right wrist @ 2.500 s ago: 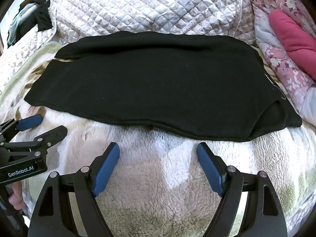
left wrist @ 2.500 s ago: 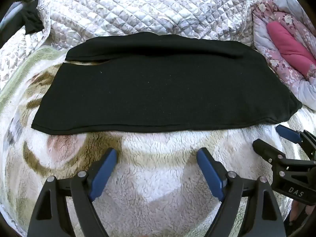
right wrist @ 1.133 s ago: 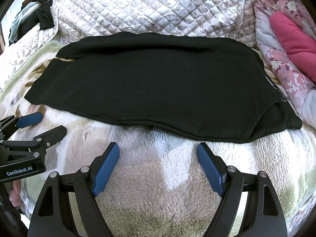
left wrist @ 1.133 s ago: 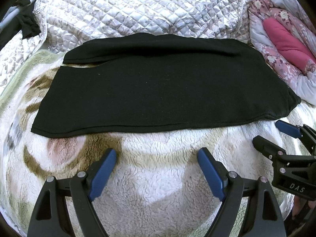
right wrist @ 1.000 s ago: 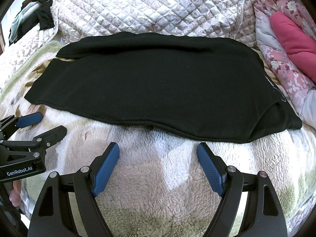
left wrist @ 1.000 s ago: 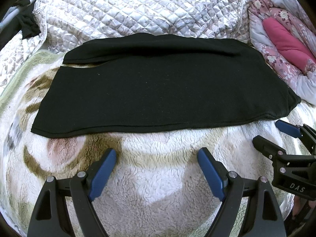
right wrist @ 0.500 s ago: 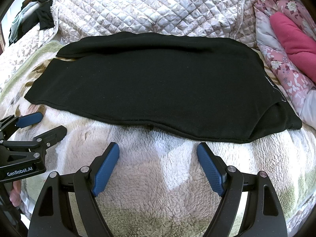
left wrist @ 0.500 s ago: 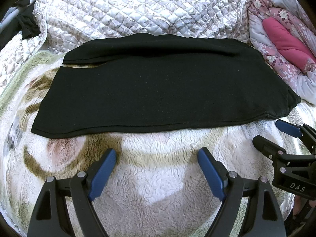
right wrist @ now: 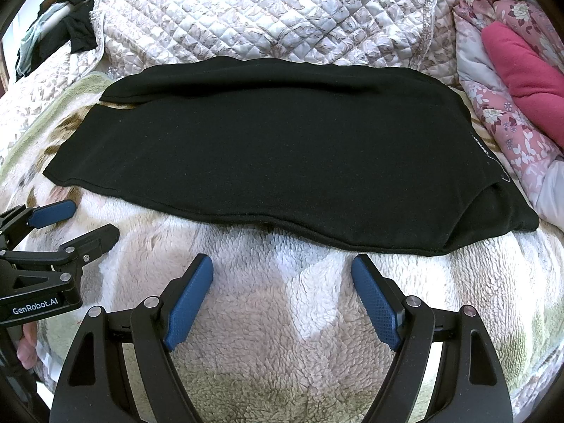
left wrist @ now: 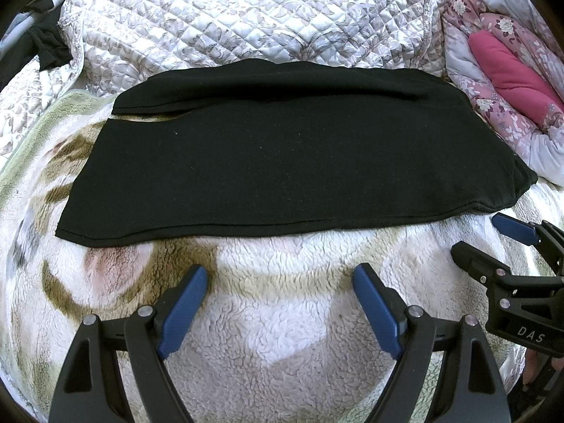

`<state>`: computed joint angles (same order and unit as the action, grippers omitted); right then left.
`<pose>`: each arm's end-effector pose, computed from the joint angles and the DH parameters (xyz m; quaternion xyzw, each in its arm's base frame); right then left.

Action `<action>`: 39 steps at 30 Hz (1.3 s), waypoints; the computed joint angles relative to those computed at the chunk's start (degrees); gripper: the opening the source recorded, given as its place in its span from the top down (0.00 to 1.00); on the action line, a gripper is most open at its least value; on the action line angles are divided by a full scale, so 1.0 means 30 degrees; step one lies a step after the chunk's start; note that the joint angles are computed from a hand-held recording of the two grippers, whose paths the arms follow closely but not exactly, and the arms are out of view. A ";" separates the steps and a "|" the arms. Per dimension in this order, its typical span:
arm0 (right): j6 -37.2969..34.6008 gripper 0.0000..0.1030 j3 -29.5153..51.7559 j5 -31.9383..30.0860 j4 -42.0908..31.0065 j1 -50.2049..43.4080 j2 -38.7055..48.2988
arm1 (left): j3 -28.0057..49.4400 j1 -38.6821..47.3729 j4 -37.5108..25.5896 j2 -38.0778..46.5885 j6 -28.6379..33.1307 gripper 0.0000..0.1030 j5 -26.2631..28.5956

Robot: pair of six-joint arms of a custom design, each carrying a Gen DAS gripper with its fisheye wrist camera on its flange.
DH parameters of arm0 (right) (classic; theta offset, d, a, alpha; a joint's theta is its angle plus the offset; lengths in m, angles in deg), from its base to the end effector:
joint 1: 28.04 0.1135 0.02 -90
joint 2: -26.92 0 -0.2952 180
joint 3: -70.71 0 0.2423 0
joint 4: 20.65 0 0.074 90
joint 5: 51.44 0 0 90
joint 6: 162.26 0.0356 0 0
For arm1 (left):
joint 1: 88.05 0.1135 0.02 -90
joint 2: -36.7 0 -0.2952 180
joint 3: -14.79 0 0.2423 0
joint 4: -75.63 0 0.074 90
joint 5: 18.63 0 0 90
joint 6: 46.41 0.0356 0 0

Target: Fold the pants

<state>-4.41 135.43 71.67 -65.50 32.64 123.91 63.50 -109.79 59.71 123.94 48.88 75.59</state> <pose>0.1560 0.2380 0.1759 0.0915 0.9486 -0.0261 0.3017 0.2396 -0.0984 0.1683 0.2333 0.9226 -0.0783 0.2969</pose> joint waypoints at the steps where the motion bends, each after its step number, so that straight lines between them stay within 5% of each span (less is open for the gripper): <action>1: 0.0003 0.22 0.0004 0.0004 0.0000 0.0005 0.0006 | -0.0008 -0.0011 0.0004 -0.0005 -0.0017 0.16 -0.0005; 39: -0.0196 0.22 0.0006 0.0045 0.0064 -0.0015 0.0083 | -0.0317 -0.0398 0.0506 -0.0191 -0.0142 0.15 -0.0339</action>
